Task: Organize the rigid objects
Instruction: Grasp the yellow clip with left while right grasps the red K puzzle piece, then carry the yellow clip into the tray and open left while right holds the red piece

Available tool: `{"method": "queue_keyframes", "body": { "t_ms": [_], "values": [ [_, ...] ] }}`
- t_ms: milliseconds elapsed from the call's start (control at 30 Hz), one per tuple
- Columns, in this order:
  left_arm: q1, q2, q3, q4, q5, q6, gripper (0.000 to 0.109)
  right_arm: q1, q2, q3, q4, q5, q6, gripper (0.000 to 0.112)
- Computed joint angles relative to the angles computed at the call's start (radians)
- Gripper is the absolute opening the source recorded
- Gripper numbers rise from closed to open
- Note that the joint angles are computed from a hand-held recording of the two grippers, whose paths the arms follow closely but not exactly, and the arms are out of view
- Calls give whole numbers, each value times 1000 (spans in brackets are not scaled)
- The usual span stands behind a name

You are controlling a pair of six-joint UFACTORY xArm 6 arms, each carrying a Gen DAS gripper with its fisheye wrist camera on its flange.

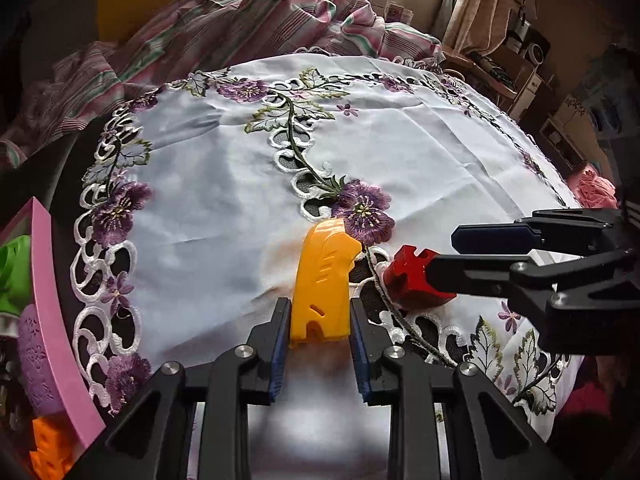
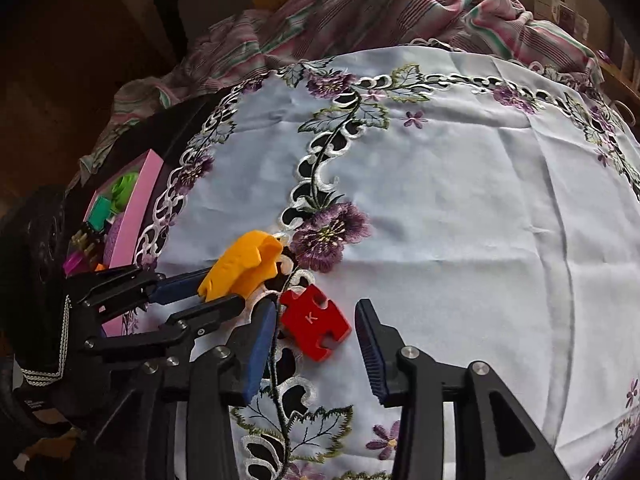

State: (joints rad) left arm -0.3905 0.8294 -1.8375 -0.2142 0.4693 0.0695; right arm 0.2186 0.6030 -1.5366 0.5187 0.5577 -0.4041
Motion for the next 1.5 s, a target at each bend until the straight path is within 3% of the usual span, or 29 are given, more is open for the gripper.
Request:
{"method": "queue_keyframes", "body": {
  "t_ms": [267,433,767,900,1033,1500],
  "values": [
    [8,31,-64,-70,64,43,29,25,66,-41,-243,-28,151,45],
    [8,55,-113,-53,102,51,29,22,67,-33,-239,-56,152,42],
    [-7,-98,139,-32,-92,7,28,28,71,-26,-285,-77,201,42],
    [-1,-203,282,85,-181,-110,28,38,64,0,-373,-117,249,41],
    [19,-311,421,238,-242,-277,28,38,62,5,-378,-126,250,41],
    [149,-624,763,735,-286,-813,28,51,52,43,-563,-189,407,41]
  ]
}}
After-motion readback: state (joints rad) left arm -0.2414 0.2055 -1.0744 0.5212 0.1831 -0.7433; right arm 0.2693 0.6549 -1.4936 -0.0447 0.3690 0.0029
